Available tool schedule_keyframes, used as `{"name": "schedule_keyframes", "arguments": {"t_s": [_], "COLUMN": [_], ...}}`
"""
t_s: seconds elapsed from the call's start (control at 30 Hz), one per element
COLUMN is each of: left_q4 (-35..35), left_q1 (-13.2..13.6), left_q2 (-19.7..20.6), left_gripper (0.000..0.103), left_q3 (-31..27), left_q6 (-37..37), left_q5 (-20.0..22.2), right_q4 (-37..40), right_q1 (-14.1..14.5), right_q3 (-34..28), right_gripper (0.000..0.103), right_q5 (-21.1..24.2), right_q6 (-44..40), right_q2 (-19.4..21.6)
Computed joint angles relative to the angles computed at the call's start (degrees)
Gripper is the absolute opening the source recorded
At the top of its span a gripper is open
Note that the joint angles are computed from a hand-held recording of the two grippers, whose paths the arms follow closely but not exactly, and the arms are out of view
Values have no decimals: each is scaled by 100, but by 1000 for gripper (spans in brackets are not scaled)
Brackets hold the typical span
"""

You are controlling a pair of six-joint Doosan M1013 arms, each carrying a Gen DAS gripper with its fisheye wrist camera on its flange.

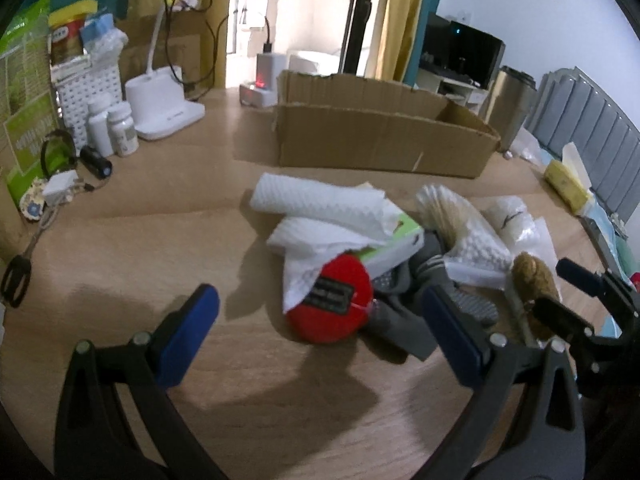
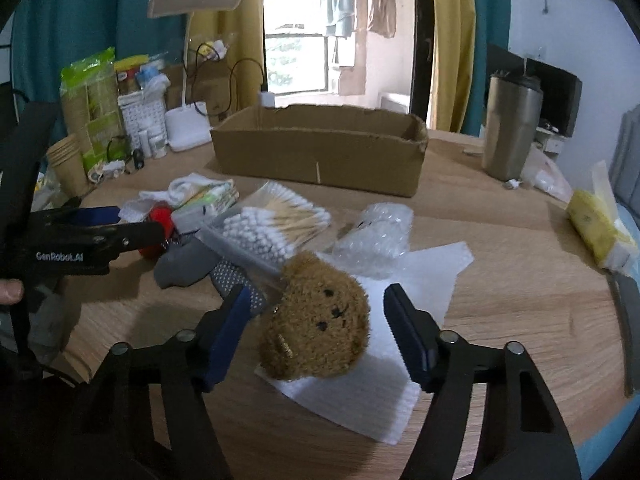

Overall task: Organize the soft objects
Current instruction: 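Grasp the red pouch with the left tool while the right tool grasps the brown teddy bear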

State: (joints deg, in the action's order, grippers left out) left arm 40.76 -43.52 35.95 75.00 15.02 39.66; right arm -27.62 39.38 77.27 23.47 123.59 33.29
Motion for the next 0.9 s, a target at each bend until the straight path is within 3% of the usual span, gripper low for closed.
{"name": "schedule_keyframes", "arguments": {"t_s": [0.1,0.2,0.27,0.37,0.5,0.73,0.9], "left_q4": [-52,-646,-801,-960,-1089,-1026,-423], "left_q1": [38,123,147,161,171,122,-8], "left_q2": [-10,12,25,53,57,-81,-237], "left_gripper": [98,77,74,68,51,47,47], "left_q3": [30,21,-6,-57,-67,127,263], "left_q6": [-114,254,394,612,762,670,291], "left_q5": [-93,-252,-263,-283,-352,-602,-647], "right_q4": [252,492,753,1075,1315,1535,1374], "right_q1": [-23,-52,-81,-102,-123,-141,-124], "right_q3": [-22,-18,-27,-86,-106,-61,7], "right_gripper": [68,66,60,58,54,46,46], "right_q5": [22,31,28,104,105,-20,-186], "right_q6": [-215,-366,-559,-820,-1020,-1247,-1116], "right_q2": [26,24,33,74,92,60,-15]}}
